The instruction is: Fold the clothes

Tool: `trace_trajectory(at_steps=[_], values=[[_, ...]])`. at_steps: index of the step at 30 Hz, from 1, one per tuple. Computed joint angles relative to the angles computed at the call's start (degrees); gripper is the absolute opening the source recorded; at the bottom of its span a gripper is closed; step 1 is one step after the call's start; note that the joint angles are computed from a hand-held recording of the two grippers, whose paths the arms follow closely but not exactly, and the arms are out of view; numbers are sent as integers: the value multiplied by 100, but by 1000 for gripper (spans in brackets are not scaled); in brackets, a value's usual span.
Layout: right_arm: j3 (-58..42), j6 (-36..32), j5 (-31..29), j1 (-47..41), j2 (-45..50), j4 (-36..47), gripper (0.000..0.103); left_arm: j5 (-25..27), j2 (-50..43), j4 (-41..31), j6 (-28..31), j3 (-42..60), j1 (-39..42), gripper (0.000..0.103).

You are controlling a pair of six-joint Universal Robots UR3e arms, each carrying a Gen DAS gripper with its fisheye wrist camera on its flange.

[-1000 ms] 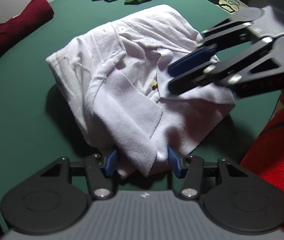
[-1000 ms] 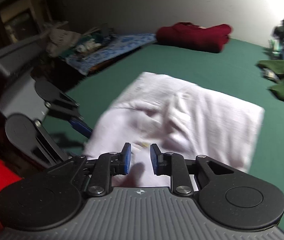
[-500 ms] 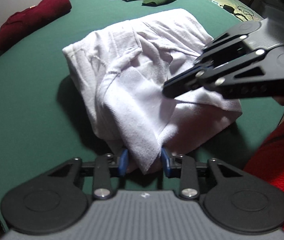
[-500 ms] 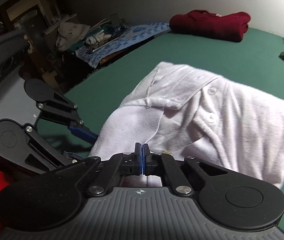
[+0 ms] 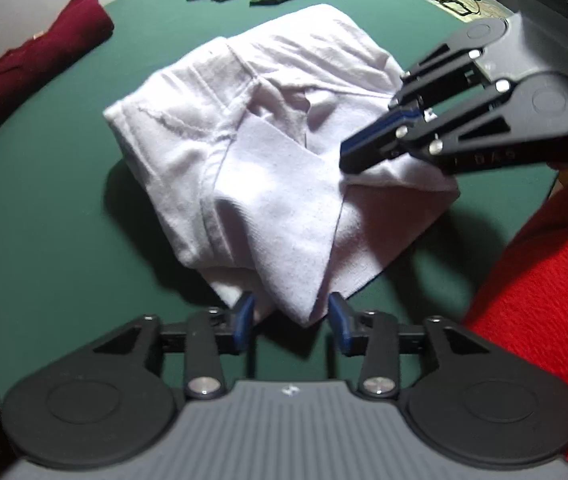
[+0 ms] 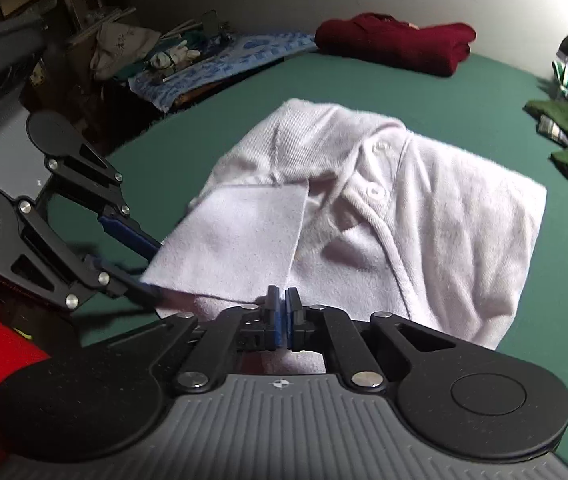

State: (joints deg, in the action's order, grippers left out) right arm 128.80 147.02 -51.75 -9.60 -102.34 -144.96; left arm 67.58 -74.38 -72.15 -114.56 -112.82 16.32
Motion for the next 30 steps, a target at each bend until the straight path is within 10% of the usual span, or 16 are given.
trace_trajectory(at_steps=[7,14,18,25,30], values=[[-271,447,117,307,754,-888,9,-1019,-194,-254,-208,526,360,39],[-270,623,-107,261,971,-800,7,-418,-1039,1370,-748,-31,-444,39],[-52,427,-48,-98,410,-484,10,-363,-980,1124,-386,109,-441,44],[-51,2170,-468,-521,1039,-2925,19,-1100,-1457,1319,-703,1071,-241,51],[-612,2365,-1331,-46,2189,-3710,19,-660,-2996,2445,-1672,2019,-931,51]])
